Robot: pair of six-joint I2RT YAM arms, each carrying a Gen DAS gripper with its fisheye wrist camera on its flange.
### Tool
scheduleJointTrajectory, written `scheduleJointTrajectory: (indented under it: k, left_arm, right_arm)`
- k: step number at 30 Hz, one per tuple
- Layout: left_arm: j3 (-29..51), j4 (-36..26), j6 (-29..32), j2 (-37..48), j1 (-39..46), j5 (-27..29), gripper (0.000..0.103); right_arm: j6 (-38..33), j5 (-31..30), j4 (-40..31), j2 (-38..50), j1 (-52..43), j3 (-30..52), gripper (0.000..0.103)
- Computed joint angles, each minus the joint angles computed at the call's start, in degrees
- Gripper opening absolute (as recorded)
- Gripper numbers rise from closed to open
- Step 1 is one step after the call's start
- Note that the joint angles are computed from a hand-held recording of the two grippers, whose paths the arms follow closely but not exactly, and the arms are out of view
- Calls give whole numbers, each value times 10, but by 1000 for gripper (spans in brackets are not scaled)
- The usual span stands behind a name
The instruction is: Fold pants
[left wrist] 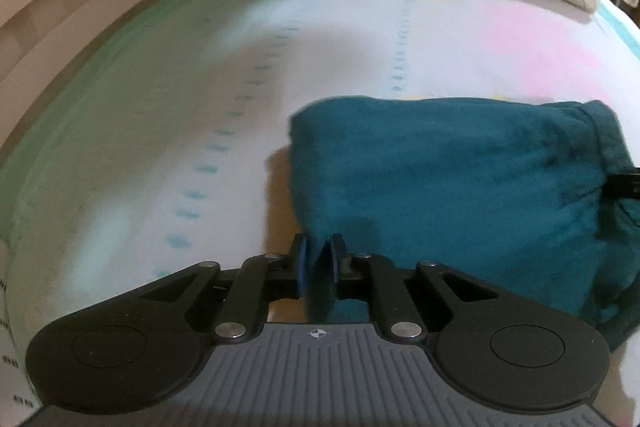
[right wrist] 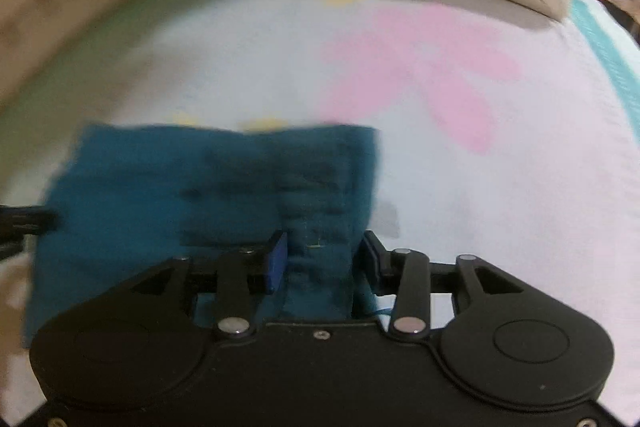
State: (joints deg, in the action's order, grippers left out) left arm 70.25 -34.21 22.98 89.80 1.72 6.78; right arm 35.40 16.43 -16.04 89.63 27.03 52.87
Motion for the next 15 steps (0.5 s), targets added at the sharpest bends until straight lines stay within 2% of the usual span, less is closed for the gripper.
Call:
scheduleJointTrajectory:
  k: [2, 6, 8, 11, 15]
  left_arm:
    - [-27, 12, -5, -37, 5, 4, 13]
    - [-49, -11, -15, -98, 6, 28, 13]
    - [-35, -39, -16, -101, 8, 49, 13]
    - [-56, -60, -17, -118, 4, 61, 13]
    - [-94, -72, -35, -122, -2, 45, 13]
  right_arm:
    - [20, 2, 30, -59, 2, -45, 51]
    - [38, 80, 26, -117, 60, -60, 53]
    - [28, 81, 33, -119, 83, -57, 53]
    - [20, 80, 30, -108, 118, -61, 52]
    - [61, 72, 15, -65, 150, -70, 42]
